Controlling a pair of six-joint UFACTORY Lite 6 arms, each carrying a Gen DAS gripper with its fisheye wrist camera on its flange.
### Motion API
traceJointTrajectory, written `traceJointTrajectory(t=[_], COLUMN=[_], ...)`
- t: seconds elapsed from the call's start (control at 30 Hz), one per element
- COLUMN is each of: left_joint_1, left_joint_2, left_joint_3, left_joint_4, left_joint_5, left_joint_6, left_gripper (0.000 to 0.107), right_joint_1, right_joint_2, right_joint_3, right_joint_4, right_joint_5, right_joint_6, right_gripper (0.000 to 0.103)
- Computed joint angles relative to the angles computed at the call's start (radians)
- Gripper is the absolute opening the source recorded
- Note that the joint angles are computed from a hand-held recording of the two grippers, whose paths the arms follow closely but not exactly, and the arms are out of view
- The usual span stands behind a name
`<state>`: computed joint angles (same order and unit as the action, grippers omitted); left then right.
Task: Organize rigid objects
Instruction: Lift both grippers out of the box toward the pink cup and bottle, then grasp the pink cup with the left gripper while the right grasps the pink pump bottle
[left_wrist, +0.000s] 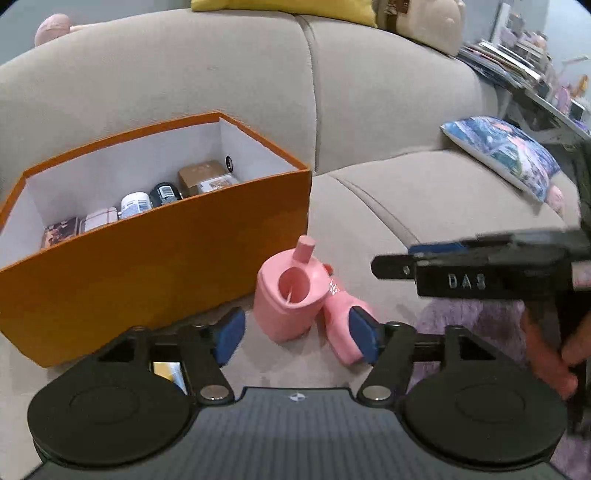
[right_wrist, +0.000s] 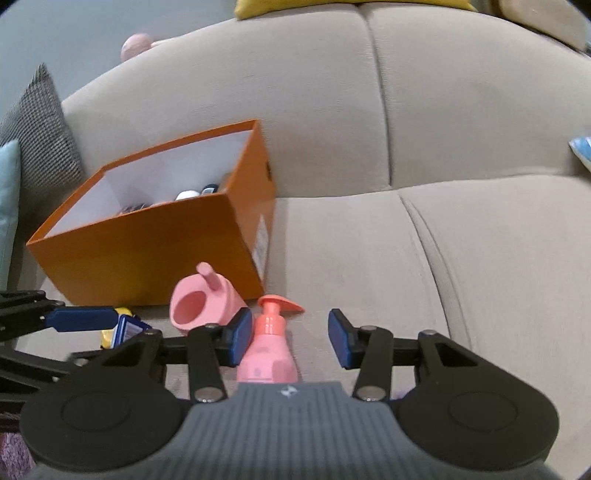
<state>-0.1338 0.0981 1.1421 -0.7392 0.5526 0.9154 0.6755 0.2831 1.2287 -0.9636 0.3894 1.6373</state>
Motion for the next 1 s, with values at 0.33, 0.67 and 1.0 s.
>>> traceJointTrajectory(t=[0.33,0.67,1.0], left_joint_1=[-0.19,-0.173,-0.052], left_joint_2=[0.179,0.23,0.032], left_joint_3=[0.069,0.081,-0.066], left_joint_4=[0.427,0.322,0.08], left_joint_5=[-0.261,-0.281,-0.231], left_joint_6=[-0.663,-0.55,-0.23], left_gripper=[0.082,0.066,0.066], right_joint_1=[-0.081,-0.141,-0.127], right_joint_2=[0.034,0.095,0.174], right_joint_3=[-0.069,-0.039,0.076], right_joint_4=[-0.141,-0.112,0.228], right_joint_5=[-0.09,-0.208,-0.209], right_joint_6=[0.318,0.288,-0.183], right_gripper=[0.051,0.05,0.051])
